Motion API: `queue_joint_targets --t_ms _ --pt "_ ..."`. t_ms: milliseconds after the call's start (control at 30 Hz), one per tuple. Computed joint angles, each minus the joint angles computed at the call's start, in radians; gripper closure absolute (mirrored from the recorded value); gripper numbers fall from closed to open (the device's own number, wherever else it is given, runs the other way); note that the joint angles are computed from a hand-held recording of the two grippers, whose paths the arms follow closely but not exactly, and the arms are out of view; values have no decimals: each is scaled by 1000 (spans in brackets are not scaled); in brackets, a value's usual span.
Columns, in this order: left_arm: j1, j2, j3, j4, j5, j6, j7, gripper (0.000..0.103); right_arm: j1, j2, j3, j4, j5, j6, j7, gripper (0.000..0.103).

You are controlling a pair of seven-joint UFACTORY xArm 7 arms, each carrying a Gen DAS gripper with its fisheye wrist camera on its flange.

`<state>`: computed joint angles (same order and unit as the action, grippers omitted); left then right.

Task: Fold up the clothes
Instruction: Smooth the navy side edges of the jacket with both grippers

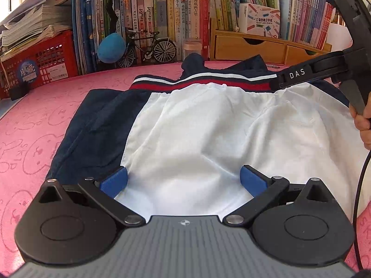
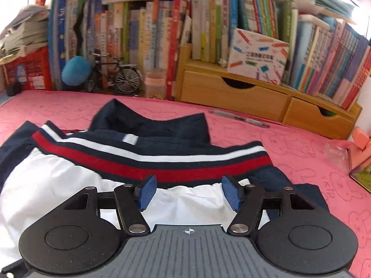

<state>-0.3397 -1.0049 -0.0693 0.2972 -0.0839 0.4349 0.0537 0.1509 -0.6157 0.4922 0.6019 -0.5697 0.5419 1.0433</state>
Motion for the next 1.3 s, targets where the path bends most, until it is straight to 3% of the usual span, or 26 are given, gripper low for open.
queue_joint_targets --t_ms 67,200,267,333,400,567,633,733,833,967,1067,1200,1300 --pt "0 0 -1 1 0 1 -1 0 37 77 -34 26 26 -102 -46 43" --pt "-2 1 1 3 0 2 -1 0 -82 224 94 138 -134 -89 73 43" --pt "0 1 -2 3 1 -2 -3 0 -112 287 97 156 -212 -104 134 39" --pt "0 2 -3 4 1 -2 -5 0 -116 307 58 148 -239 -159 189 28" --pt "-3 3 2 5 -1 0 -6 0 -74 286 -8 122 -194 -196 192 28" --pt "-3 2 -2 5 -3 1 -11 0 78 70 -83 -5 -51 -135 101 21" --pt "-2 2 -5 5 -2 1 -14 0 135 -63 -77 -78 13 -83 65 12" --pt "-1 2 -7 4 0 0 -18 0 254 -241 -86 -192 128 -7 19 6" --pt "-3 3 -5 3 1 -2 -20 0 330 -360 -66 -268 225 164 -24 3" --pt "-9 -30 26 -5 -11 21 -2 0 378 -663 -49 -384 322 342 45 3" --pt "42 -131 -29 -10 -6 115 -77 0 434 -889 -5 -422 378 446 111 2" --pt "-41 -232 -26 -27 -40 160 -86 0 504 -1091 76 -451 453 579 218 2" --pt "-76 -214 -94 -17 -39 160 -116 0 560 -1193 133 -466 502 670 294 2"
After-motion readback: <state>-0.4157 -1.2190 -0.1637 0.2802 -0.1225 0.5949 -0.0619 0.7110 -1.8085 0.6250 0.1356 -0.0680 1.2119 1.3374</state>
